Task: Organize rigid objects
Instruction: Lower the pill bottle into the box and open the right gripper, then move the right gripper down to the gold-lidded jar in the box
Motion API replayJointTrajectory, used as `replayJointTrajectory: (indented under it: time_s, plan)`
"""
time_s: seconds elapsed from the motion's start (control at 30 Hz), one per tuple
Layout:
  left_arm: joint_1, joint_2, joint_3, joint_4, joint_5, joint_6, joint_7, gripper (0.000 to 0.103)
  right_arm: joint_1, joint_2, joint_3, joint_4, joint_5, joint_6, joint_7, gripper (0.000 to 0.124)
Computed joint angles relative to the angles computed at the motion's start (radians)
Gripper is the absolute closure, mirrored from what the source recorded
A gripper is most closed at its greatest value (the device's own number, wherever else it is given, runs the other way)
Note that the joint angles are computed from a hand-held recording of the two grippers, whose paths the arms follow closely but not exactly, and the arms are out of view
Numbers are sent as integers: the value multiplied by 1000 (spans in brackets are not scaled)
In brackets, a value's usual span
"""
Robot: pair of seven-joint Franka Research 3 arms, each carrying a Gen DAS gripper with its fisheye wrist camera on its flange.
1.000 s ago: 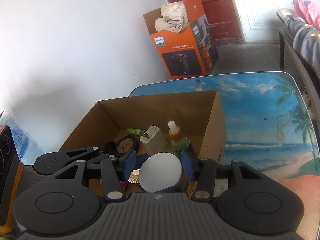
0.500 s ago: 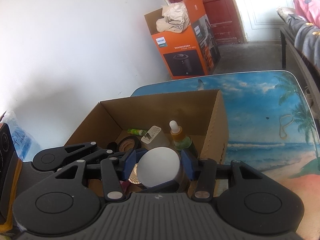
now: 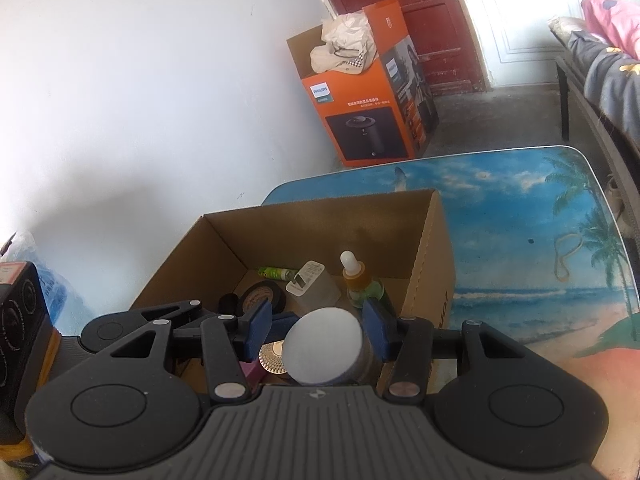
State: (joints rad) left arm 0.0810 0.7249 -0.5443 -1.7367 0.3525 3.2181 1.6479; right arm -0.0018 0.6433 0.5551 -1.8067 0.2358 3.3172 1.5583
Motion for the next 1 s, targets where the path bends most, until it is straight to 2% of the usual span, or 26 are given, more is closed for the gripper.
replayJointTrajectory:
  time_s: [0.1, 0.2, 0.3, 0.4, 0.5, 0.57, 0.6, 0.67, 0.73, 0.83, 0.93, 1.0]
  plan:
    - [48, -13, -36, -41, 11, 34, 1, 35, 0, -18, -1, -16, 1, 16, 8, 70]
    - [127, -21, -94, -83, 42, 58, -9, 34, 11, -44, -13, -34, -2, 28, 24, 70]
    - [177, -44, -111, -126, 67, 85, -46, 34, 55, -71, -56, -40, -8, 34, 36, 70]
    - [189, -76, -89, -160, 86, 117, -100, 34, 125, -83, -117, -17, -13, 17, 34, 70]
    - [175, -115, -36, -189, 98, 149, -154, 34, 175, -71, -149, 37, -15, -31, 11, 70]
    - [164, -136, -1, -203, 103, 164, -190, 32, 219, -55, -183, 91, -8, -83, -13, 70]
    - [157, -145, 17, -208, 105, 170, -207, 25, 253, -45, -215, 122, -4, -108, -21, 70]
    - [130, -156, 64, -205, 105, 177, -237, 20, 336, -23, -300, 189, 1, -164, -21, 71]
    - [98, -158, 111, -182, 112, 155, -256, 16, 401, 13, -370, 270, 5, -231, -13, 73]
    - [49, -145, 177, -128, 120, 114, -269, 16, 444, 86, -420, 416, 12, -365, 4, 79]
    - [59, -122, 174, -83, 118, 67, -256, 17, 466, 184, -450, 600, 6, -529, 36, 84]
    - [63, -110, 173, -64, 117, 44, -227, 22, 476, 259, -465, 733, -5, -641, 67, 85]
